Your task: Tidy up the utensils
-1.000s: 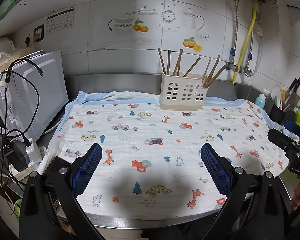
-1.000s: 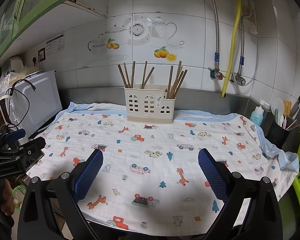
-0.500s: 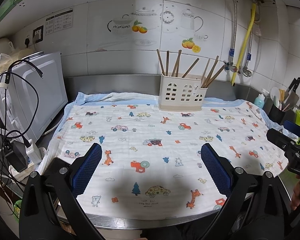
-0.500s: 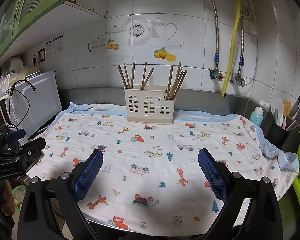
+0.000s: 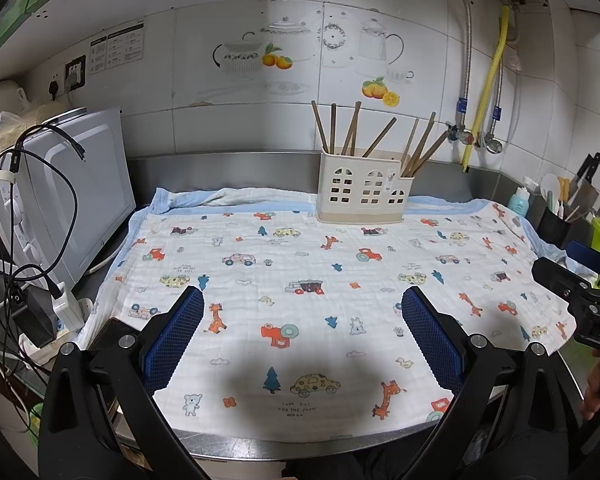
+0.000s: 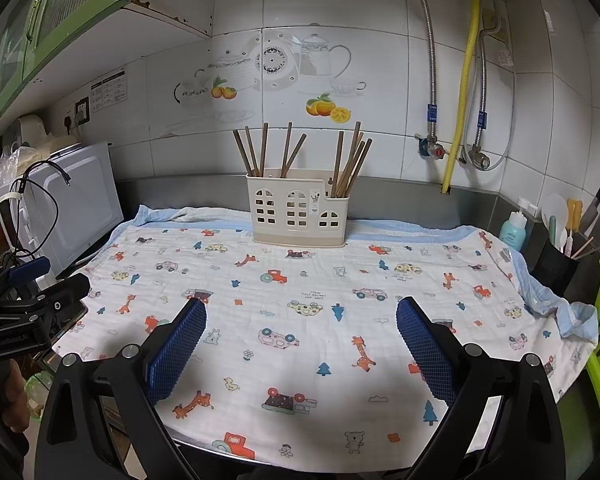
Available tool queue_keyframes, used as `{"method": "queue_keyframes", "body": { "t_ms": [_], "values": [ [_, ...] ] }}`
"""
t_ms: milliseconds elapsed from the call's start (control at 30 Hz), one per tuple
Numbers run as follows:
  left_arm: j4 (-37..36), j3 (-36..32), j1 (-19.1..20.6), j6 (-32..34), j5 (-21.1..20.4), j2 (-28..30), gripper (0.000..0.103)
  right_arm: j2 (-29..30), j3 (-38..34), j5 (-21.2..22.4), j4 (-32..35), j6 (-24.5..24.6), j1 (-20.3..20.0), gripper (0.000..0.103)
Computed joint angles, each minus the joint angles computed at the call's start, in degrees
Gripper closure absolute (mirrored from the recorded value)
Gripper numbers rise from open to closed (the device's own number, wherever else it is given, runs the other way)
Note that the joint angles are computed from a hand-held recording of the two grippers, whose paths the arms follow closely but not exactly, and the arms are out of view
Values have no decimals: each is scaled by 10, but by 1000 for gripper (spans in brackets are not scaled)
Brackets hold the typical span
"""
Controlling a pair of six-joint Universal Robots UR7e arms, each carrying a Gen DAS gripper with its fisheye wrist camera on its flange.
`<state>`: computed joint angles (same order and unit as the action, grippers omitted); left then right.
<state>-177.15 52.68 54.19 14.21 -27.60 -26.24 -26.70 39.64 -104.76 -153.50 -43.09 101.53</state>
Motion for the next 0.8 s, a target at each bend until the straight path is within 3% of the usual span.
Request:
{"method": "queue_keyframes", "body": {
  "t_ms": [800],
  "values": [
    [-24, -9, -4, 33, -4, 8, 5, -4, 10, -1, -6, 0, 2, 10]
  ]
}}
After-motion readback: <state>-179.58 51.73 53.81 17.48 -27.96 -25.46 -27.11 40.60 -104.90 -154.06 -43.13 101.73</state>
